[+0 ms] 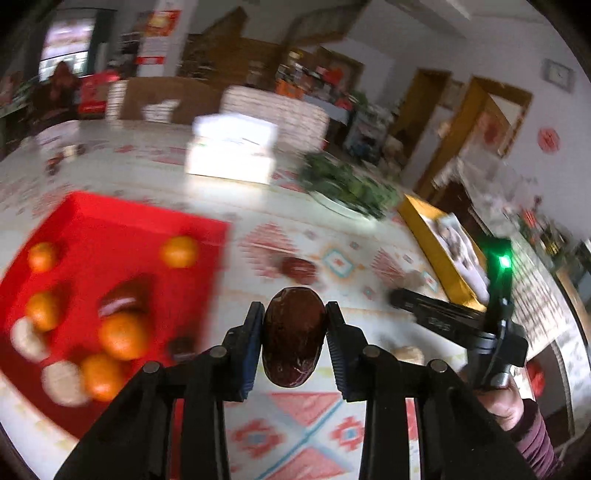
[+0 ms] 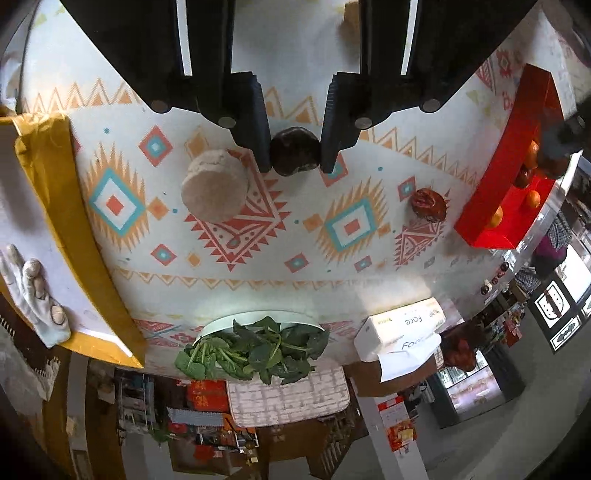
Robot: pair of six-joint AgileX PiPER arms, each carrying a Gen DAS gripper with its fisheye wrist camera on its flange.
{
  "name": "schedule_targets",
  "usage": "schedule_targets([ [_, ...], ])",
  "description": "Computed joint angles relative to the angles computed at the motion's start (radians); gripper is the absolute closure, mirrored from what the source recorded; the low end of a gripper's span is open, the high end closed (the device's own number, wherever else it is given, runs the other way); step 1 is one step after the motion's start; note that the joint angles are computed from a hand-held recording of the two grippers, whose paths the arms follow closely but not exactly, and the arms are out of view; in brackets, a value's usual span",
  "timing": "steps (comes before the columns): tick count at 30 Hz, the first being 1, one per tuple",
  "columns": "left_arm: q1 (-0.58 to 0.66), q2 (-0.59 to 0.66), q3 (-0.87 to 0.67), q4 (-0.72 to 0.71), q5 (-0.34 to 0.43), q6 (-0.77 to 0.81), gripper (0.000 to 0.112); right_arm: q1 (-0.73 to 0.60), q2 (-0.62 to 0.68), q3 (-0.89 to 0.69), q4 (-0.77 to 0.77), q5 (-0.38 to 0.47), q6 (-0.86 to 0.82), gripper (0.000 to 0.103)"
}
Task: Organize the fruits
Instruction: 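Lower both dates into the red tray and open both tools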
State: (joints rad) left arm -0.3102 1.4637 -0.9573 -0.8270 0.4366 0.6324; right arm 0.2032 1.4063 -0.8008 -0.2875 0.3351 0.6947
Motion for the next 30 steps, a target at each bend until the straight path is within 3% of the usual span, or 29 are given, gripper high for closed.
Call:
schedule_targets([
  [4, 0.207, -0.062, 0.059, -0.104, 0.066, 0.121, 0.08, 0.103, -0.046, 0.001, -0.222, 0.072, 0.247, 0.075],
  [7, 0.371, -0.053, 0.077, -0.193, 0.125, 0.216, 0.08, 0.198, -0.076, -0.025, -0.242, 0.11, 0.305, 0.075],
  [11, 0.48, -0.021, 0.09, -0.26, 0.158, 0.302, 0.08, 0.335, -0.026, -0.138, -0.226, 0.165, 0.304, 0.074],
  [19, 0.544, 0.048, 0.07, -0.308, 0.103, 0.397, 0.08, 0.469, 0.277, -0.51, -0.037, 0.243, 0.115, 0.074],
  [27, 0.542, 0.1, 0.037, -0.364, 0.108, 0.477, 0.08, 0.472, 0.613, -0.948, 0.076, 0.392, -0.018, 0.074],
  [30, 0.539, 0.092, 0.05, -0.401, 0.104, 0.521, 0.07, 0.462, 0.712, -1.106, 0.094, 0.464, -0.051, 0.074],
])
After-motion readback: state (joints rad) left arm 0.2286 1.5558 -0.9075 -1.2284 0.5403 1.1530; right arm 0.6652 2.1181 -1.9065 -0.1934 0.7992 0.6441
